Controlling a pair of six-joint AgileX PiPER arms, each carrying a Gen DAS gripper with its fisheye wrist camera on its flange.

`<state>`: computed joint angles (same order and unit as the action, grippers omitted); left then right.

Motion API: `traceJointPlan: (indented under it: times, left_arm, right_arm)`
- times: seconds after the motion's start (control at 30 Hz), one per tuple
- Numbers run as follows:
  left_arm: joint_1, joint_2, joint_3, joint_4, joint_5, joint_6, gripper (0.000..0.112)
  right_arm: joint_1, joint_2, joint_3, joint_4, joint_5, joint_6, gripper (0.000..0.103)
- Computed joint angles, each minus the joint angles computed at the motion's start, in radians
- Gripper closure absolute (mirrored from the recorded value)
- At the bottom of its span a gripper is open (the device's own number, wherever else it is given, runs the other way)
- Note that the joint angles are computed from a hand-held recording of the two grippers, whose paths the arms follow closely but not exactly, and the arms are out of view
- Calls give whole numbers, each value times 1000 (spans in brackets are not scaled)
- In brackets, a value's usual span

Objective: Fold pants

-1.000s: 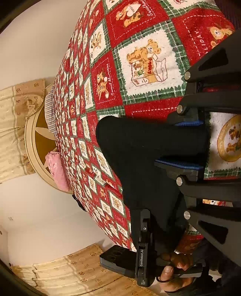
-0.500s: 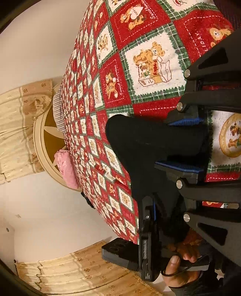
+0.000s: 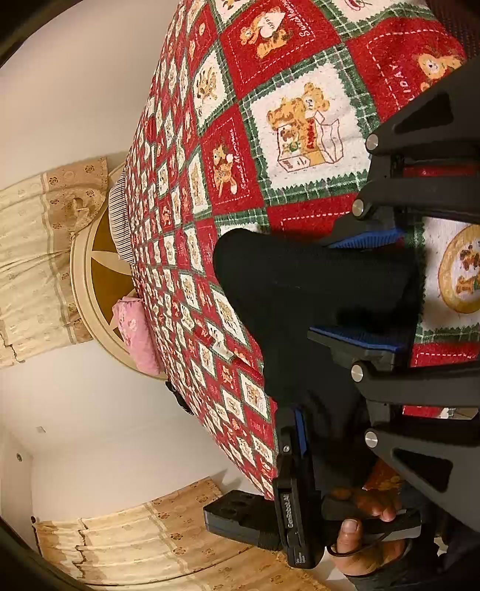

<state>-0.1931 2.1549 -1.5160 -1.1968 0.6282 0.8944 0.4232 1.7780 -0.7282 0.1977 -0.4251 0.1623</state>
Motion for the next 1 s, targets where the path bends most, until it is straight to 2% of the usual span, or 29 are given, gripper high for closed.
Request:
traceJointPlan:
  times: [0.1,0.3,0.37,0.4,0.43,0.57,0.63,0.7,0.77,0.93,1.0]
  left_arm:
    - [-15,42,-60,104,9,-105,49]
    - [-53,73,-104,151,-16,-136,48]
    - [-63,71,-115,175,-9,-136,74]
    - [-64,78,-130,196,11,-146,96]
    - [-55,73,-120,176,19,-129,98]
    - [11,50,-83,54,108,-58,101]
    - [62,29,-62,-20,190,-27,101]
    - [107,-8,-40,-41,246,-12,101]
    - [153,-39,-23,-44,292,-12,101]
    - [238,-59,11,9,333,-49,101]
    - [258,-55,26,25,315,-51,101]
  right_arm:
    - [1,-1,0,-4,-2,4,63]
    - [6,-6,5,-6,-14,2,63]
    - [7,-6,6,2,-17,-5,63]
    - [6,-7,8,1,-20,-4,63]
    - [4,-8,11,-2,-25,0,63]
    - [6,-28,44,26,-83,-14,62]
    - [-1,-38,67,15,-126,11,45]
    - [-12,-45,85,-10,-159,52,40]
    - [-18,-42,80,-17,-151,64,40]
    - [7,-32,60,37,-132,4,40]
    - [18,-28,56,55,-131,-22,40]
